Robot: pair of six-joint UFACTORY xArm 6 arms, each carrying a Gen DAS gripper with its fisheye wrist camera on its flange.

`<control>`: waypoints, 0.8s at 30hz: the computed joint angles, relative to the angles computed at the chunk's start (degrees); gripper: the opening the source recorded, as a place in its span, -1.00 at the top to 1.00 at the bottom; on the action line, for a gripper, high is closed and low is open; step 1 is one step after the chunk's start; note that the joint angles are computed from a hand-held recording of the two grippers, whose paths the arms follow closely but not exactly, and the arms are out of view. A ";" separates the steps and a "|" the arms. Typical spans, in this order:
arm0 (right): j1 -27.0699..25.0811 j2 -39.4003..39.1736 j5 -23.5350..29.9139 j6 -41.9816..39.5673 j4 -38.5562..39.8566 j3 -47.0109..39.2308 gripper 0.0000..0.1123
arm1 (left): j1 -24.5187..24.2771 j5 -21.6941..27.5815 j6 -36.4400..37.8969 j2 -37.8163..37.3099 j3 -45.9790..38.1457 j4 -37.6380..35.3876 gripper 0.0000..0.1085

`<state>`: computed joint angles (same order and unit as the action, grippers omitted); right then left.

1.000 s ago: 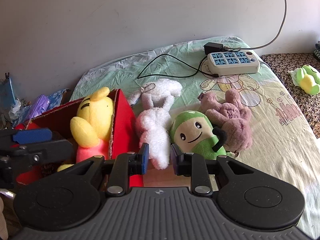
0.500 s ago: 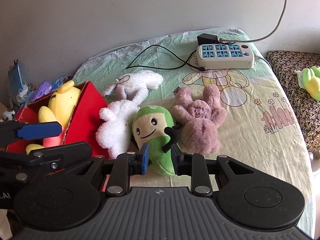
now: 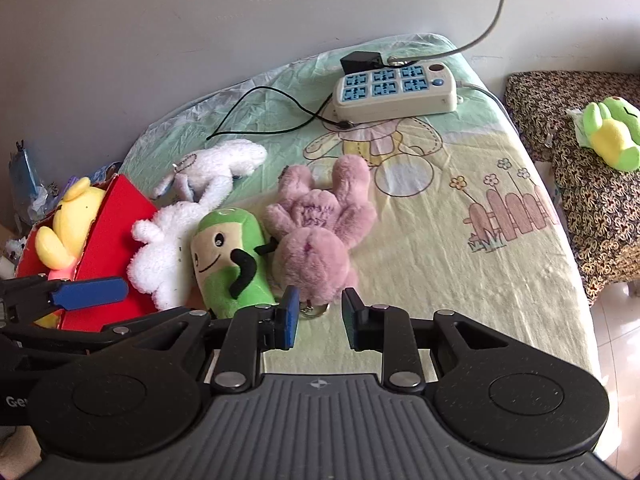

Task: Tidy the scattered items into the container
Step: 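Move the right gripper back over the pink bunny plush, then grasp the pink bunny plush with the right gripper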

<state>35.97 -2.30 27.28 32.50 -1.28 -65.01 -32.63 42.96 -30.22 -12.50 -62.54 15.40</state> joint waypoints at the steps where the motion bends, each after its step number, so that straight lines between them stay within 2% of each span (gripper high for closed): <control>1: -0.29 -0.34 -0.03 -0.59 0.53 0.51 0.52 | -0.19 0.02 -0.21 0.74 -0.52 0.17 -0.42; 10: -2.57 -1.58 -0.45 -1.59 2.21 3.04 0.52 | -2.02 4.54 -2.57 7.63 -7.32 3.22 -0.44; 15: -3.45 -0.64 -0.20 -3.20 3.87 2.73 0.52 | -1.99 5.33 -1.75 9.87 -9.00 2.19 -0.45; 20: -4.33 1.02 -0.06 -5.78 6.17 1.60 0.52 | -2.02 1.59 1.61 9.93 -6.43 0.53 -0.44; 24: -5.59 3.25 -0.03 -9.46 10.74 -0.35 0.52 | -2.31 -4.18 8.63 8.34 -1.20 -6.16 -0.30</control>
<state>30.38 0.95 27.25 23.04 9.46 -65.36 -34.94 38.78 -21.59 -4.16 -63.74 9.25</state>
